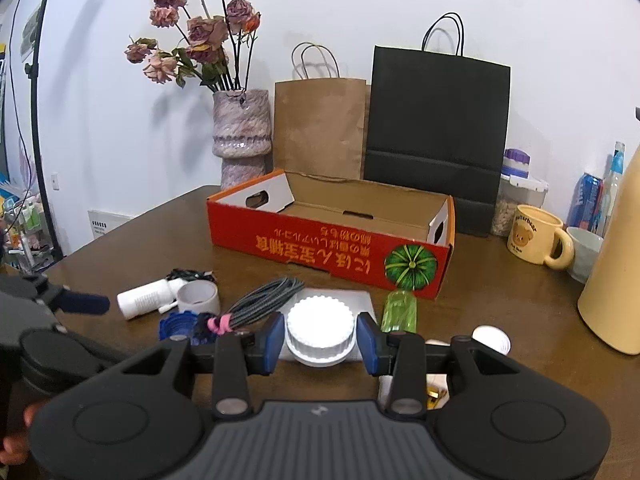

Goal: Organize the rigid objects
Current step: 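Grasp the blue ridged cap with the left gripper while the right gripper lifts the white cap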

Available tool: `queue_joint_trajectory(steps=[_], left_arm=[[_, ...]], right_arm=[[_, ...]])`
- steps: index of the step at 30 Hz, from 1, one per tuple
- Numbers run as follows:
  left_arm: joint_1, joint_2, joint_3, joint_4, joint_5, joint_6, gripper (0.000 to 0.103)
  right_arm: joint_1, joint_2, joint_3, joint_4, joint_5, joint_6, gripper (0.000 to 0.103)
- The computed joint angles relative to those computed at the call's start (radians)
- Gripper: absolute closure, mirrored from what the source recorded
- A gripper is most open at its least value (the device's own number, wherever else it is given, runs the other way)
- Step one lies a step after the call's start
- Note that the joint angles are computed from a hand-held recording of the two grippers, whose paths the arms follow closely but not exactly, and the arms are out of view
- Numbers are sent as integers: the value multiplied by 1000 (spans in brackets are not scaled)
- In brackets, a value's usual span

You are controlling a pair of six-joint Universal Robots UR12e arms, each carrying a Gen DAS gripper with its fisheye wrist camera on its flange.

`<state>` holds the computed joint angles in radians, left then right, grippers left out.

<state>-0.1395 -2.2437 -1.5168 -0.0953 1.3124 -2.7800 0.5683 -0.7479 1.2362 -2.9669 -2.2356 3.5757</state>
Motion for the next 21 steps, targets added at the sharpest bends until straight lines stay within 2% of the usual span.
queue_joint_trajectory(steps=[5,11,13,14,15,16,17,21], left_arm=[[-6,-22,26,-13,3,0,0],[-10,-38,38,-8,-13,8,0],[-11,-41,39,3,-21,9,14],[-10,-43,39,10,-29,8,17],[-9,-45,40,15,-41,3,29],[-6,-45,40,15,-59,1,48],[-2,-43,38,11,-83,-1,47],[-1,-41,29,36,-88,-3,47]], right_arm=[[-10,9,-9,-16,14,-16,64],[-22,15,-4,-32,51,7,65],[-25,13,2,-30,62,18,65],[-26,12,5,-31,66,25,65],[-26,11,8,-34,71,30,65],[-27,11,10,-38,73,32,65],[-26,10,11,-42,73,33,65],[-23,10,16,-58,61,33,65]])
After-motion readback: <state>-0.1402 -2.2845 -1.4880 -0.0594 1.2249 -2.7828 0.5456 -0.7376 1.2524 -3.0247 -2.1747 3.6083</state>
